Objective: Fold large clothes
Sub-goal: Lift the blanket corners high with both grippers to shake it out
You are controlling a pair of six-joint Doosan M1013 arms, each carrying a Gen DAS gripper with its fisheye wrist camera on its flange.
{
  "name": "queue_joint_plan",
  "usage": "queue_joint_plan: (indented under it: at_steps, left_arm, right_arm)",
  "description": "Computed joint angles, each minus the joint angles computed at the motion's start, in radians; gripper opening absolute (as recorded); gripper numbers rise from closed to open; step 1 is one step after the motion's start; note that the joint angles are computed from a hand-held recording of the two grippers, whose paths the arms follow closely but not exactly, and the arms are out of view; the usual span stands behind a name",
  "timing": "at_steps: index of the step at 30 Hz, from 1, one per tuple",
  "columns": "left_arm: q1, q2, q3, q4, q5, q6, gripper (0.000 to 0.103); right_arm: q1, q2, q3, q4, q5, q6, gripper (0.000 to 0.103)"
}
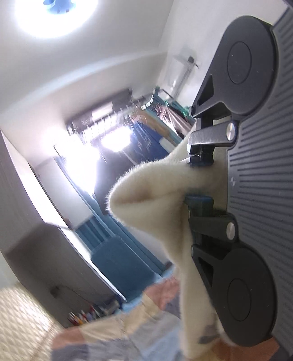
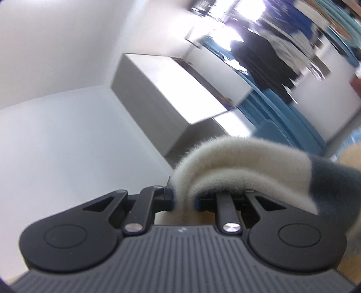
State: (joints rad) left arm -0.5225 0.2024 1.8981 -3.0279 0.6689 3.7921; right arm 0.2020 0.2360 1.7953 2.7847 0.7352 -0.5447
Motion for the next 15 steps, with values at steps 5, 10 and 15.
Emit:
queue_joint_plan:
  at_steps: [5,10,15]
  left_arm:
    - [-0.030,-0.106,-0.031,-0.036,-0.047,0.136,0.026]
    - [-0.042,-0.161,-0.133,0.014,-0.162,0.149,0.027]
    - [-0.051,-0.122,-0.256,-0.015,-0.324,0.222,0.027]
  right_arm:
    - [0.014,-0.081,-0.036,-0.018,-0.026,-0.101,0.020]
    - [0.015,-0.140,-0.095,-0.046,-0.081,-0.114,0.020]
    - [0.014,-0.132,-0.173,-0.012,-0.221,-0.120,0.020]
